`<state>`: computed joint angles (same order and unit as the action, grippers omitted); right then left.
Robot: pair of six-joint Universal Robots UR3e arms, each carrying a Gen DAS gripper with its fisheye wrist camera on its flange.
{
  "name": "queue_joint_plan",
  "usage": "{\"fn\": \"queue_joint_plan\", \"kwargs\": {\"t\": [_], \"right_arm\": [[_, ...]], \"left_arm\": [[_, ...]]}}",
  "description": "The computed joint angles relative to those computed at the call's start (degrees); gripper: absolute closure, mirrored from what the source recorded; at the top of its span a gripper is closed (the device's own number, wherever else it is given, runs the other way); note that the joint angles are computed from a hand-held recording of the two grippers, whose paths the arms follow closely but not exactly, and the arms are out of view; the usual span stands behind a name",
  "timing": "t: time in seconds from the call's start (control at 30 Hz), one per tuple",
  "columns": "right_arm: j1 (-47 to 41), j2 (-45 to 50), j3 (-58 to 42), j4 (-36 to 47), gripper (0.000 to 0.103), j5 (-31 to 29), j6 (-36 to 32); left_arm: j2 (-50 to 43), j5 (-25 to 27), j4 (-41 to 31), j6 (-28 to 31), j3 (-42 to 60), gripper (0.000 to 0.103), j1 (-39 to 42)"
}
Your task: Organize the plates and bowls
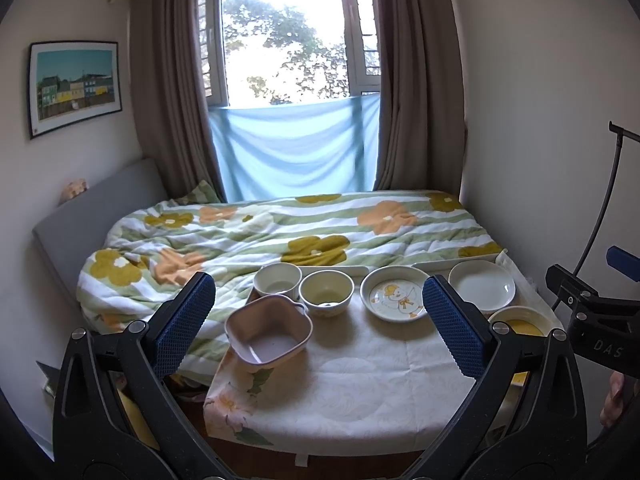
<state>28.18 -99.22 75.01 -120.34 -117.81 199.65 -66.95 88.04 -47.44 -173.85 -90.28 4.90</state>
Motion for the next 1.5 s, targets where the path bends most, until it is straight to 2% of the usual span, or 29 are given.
{"fn": "queue_joint_plan", "kwargs": {"t": [0.27, 0.47, 0.63, 0.77, 0.87, 0.93, 1.0, 1.1, 1.23, 1.37, 1.43, 1.5], "right_arm": [[-0.03, 0.07, 0.00, -0.17, 0.000, 0.05, -0.06], [-0.34, 0.01, -0.59, 0.43, 0.000, 0.36, -0.15], [0.31, 0.20, -0.12, 0.38, 0.000, -0.12, 1.01], [-0.41, -1.20, 1.39, 2.14, 0.000, 0.38, 2.97], [-0.30, -2.97, 2.34, 5.51, 0.000, -1.66, 4.12], [-3.25, -6.45, 6.22, 7.13, 0.000, 0.22, 4.76], [-7.19, -10.71, 10.79, 7.78, 0.000, 2.73, 4.29], [-17.67, -18.09, 17.98, 9.64, 0.000, 11.89, 1.02], [-39.67, -30.17, 29.65, 12.86, 0.000, 31.40, -7.75], [-63.67, -40.86, 35.93, 26.66, 0.001, 49.66, -21.92], [-74.67, -44.14, 38.66, 35.17, 0.007, 56.72, -30.77], [-81.85, -44.97, 40.64, 41.62, 0.022, 60.19, -37.66]], "left_arm": [[1.81, -1.17, 0.61, 0.05, -1.65, 0.000, 1.18], [2.53, -0.07, 1.77, 0.23, -2.64, 0.000, 0.59], [3.55, -3.97, 0.65, 1.32, -2.76, 0.000, 3.10], [1.30, -6.92, -1.03, 2.89, -1.03, 0.000, 2.63], [-1.50, -9.51, -0.87, 3.72, -0.60, 0.000, 0.72], [-4.02, -11.57, -0.95, 4.21, -0.18, 0.000, -0.96], [-7.88, -11.46, -0.59, 4.10, 1.12, 0.000, -4.04], [-15.65, -10.09, -1.27, 3.80, 5.70, 0.000, -9.37], [-28.77, -9.77, -4.96, 2.98, 15.72, 0.000, -15.46], [-44.25, -9.58, -12.38, 3.36, 30.16, 0.000, -20.26], [-52.43, -9.65, -17.14, 3.85, 39.13, 0.001, -22.18], [-59.56, -10.94, -22.59, 4.19, 47.64, 0.001, -23.14]]}}
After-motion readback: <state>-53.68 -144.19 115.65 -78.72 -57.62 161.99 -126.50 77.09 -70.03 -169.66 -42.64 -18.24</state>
